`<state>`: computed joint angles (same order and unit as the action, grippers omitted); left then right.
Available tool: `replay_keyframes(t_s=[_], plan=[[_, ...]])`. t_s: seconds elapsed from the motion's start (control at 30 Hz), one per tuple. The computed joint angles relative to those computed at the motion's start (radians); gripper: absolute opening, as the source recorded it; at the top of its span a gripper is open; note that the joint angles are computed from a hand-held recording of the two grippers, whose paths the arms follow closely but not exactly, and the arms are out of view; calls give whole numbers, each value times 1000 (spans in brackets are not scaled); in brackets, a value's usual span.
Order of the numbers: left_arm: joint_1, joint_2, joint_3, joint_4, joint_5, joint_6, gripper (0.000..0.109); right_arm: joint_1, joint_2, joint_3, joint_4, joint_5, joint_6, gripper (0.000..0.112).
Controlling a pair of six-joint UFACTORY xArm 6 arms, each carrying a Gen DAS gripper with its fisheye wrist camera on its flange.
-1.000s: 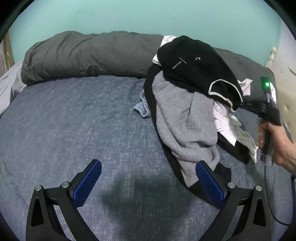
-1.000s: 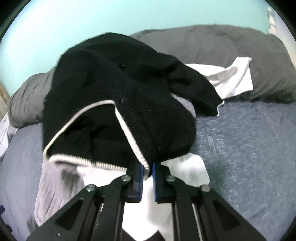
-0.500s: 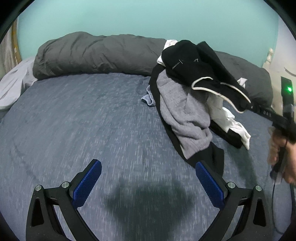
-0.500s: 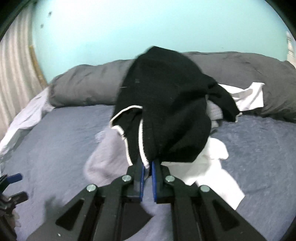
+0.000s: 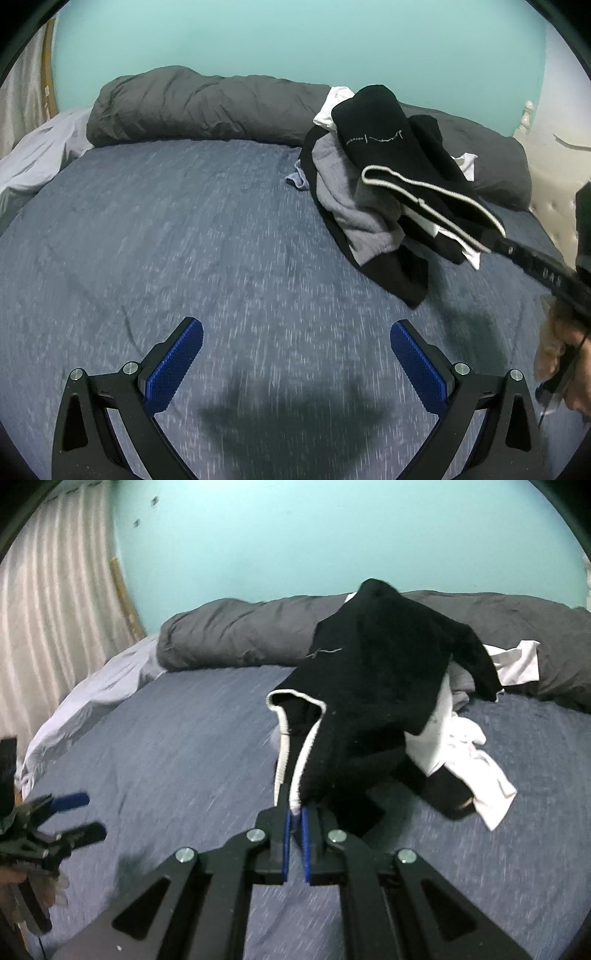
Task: Fold clothes
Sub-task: 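Pull the hoodie by its hood with the right gripper, stretching it flat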
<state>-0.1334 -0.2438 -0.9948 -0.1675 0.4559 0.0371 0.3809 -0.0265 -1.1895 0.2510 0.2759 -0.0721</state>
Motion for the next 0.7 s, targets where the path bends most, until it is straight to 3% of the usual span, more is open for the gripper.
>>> replay_keyframes(t_s=[0.23,0.37,0.5,0.6,0.7], plan=[[-4,-130,172,-21,-80,33,103,88,-138,198,35,-111,-45,4],[-5,-215,263,-46,-116,49,103,133,-211,280,-53,-143,29,4],[-2,-348,355,-38,-118,50,103,172,-318,368,-261,-157,231,4],[11,-467,415,-10,-85,32,103,217,-430,421,-466,-112,447,4],[41,-612,452,-24,34,23,103,295,-541,450,-621,-27,646,4]])
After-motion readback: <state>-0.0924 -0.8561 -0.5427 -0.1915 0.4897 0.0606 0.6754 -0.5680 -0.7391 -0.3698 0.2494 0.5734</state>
